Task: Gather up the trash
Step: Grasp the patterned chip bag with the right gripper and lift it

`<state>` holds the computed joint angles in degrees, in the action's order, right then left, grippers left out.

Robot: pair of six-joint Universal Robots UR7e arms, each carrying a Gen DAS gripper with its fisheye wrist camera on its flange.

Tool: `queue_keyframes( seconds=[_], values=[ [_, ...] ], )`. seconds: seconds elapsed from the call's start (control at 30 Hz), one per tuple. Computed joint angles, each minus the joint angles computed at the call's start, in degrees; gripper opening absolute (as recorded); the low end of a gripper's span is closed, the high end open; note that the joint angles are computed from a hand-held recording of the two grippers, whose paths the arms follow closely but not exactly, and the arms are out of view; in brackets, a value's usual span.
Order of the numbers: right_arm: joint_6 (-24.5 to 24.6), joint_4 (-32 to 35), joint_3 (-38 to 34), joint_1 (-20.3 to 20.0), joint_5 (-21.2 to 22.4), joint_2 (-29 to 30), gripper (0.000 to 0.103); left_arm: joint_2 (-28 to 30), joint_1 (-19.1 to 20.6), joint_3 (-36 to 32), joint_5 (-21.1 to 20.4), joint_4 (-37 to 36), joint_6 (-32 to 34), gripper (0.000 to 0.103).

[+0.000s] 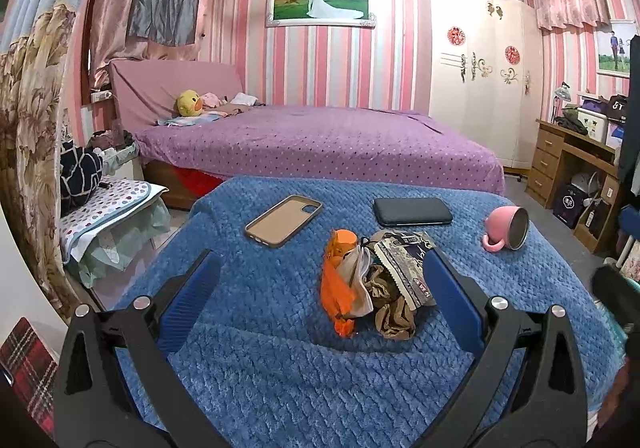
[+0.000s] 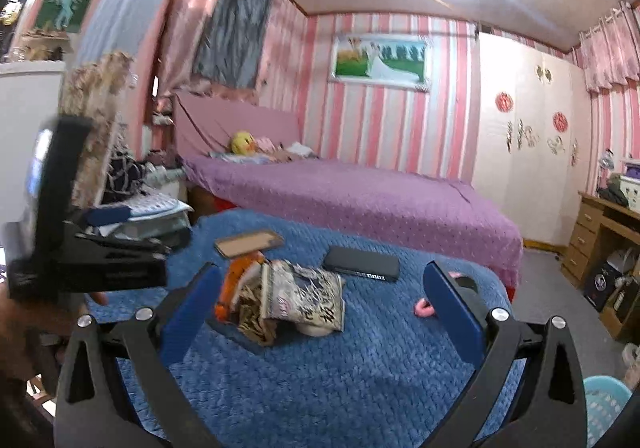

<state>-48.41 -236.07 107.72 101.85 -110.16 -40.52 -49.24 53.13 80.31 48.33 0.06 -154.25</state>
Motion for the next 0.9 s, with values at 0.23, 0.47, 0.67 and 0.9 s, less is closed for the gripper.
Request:
queue_keyframes(
  seconds=[0.23,0.47,0.67,0.9],
  values=[
    [4.98,13.70,-11.57,-0.89,-4.94,4.97,0.099,6.18,2.39,-14.54,-2.09,9.53,-1.93,0.098],
    [9.01,25.49,-22.55,-1.90,-10.08,12.18,0.099,8.85,6.35,-19.63,-3.87,10.67,1.67,0.098],
    [5.53,26.50,-32.76,-1.17,-15.77,19.21,0.099,11.88,8.23,-25.17,-4.95,17.15,-0.47,0.098],
    [-3.43,18.30,-38.22,-0.35,-21.37,23.22,0.099,13.89,7.74,-26.72,-4.44,18.93,0.29,0.098]
  ],
)
